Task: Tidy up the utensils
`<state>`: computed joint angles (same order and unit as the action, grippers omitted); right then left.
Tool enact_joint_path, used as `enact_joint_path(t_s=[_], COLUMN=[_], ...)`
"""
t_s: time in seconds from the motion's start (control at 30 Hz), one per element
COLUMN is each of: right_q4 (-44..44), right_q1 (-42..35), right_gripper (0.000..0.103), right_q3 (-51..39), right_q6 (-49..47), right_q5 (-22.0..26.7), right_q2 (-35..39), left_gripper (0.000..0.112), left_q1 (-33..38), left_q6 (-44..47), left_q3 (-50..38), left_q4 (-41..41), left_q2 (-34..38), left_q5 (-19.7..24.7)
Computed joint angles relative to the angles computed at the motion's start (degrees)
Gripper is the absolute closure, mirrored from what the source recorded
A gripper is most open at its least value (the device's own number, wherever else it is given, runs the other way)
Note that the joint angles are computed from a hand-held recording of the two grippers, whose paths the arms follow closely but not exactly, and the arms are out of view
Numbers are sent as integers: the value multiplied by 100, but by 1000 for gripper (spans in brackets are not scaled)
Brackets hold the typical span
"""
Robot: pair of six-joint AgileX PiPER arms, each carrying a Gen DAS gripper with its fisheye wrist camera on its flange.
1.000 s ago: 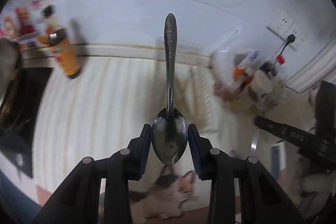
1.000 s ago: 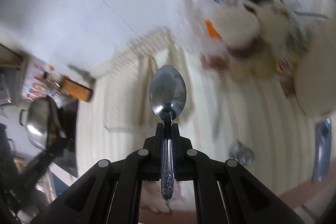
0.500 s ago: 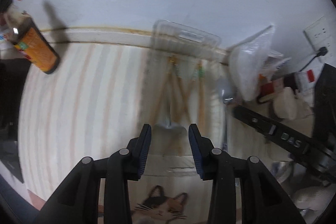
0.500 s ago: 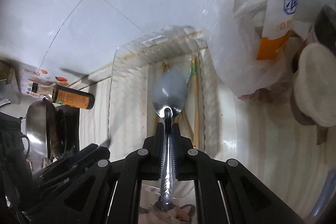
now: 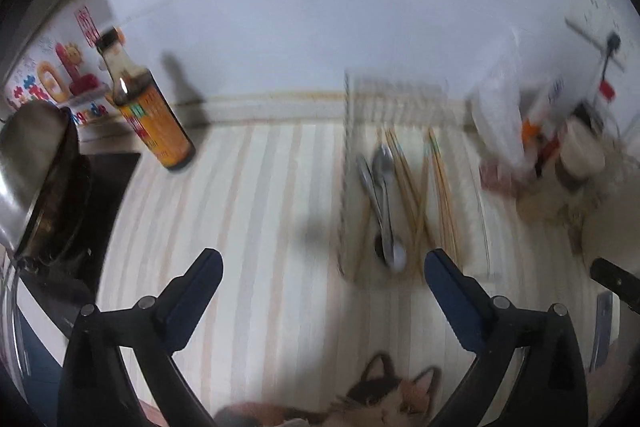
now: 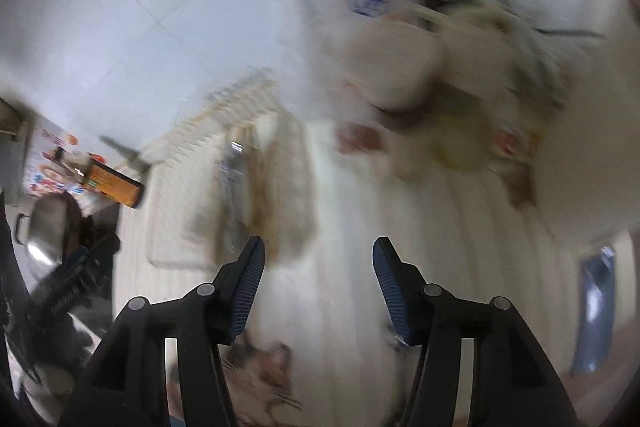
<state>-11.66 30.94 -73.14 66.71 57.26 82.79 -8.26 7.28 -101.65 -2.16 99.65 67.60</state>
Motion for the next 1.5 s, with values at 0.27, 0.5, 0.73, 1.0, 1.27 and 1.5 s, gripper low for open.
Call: enact_joint_path(t_s=[0.27, 0.5, 0.73, 1.0, 1.27, 1.5], right_q4=[980, 1994, 1354, 726, 1227, 1491], right_q1=[264, -10, 144, -104, -848, -1380], right_gripper=[50, 76, 101, 103, 102, 101], right_q3=[1955, 2751, 2972, 2986, 4021, 4350], right_q6=[376, -292, 783, 1129, 684, 253], right_q5=[-439, -2091, -2233, -1132, -1112, -1048], right_q2=[-507, -46, -209, -794, -1748, -2162], left_gripper=[9, 9, 9, 9, 11, 54], left_q1=[-407, -853, -912, -1490, -2680, -3788], left_q6=[-432, -655, -757, -882, -829, -1322], left_q3=[1717, 2778, 3068, 3105, 2262, 1900], left_q4=[201, 773, 877, 768, -595, 76], left_q2=[-385, -663, -654, -749, 16, 536], left_q5=[-331, -891, -976, -755, 21, -176])
